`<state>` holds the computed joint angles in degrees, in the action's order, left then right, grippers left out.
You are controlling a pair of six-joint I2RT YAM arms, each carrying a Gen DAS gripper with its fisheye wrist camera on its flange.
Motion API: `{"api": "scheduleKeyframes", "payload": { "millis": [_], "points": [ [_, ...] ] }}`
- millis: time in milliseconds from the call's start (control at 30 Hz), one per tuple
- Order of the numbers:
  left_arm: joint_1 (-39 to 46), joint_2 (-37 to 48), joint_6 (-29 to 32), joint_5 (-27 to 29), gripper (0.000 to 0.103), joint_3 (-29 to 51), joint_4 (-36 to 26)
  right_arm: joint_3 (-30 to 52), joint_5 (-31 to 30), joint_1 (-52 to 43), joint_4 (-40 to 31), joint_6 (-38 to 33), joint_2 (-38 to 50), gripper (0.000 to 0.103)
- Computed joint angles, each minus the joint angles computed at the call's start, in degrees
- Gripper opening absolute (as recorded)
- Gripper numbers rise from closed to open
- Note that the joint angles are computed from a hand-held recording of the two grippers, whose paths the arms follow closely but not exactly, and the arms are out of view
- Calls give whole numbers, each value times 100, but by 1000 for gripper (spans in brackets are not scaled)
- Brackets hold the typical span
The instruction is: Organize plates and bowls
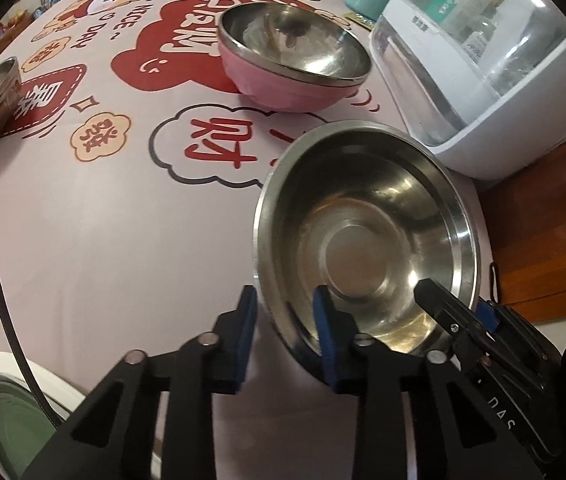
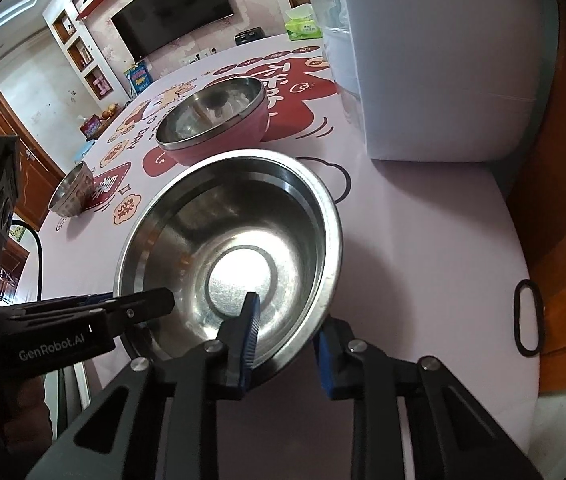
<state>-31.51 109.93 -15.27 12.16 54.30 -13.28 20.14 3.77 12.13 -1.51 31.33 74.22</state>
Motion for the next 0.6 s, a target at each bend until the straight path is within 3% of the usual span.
{"api": "scheduleKeyframes", "payload": {
  "millis": [300, 600],
  "points": [
    [-123, 1, 38, -73, 18, 77, -120, -3, -4, 32, -316, 201, -191, 22],
    [-220, -592, 61, -114, 18, -293, -30, -80, 436, 441, -937, 496, -1057, 22]
  ]
}}
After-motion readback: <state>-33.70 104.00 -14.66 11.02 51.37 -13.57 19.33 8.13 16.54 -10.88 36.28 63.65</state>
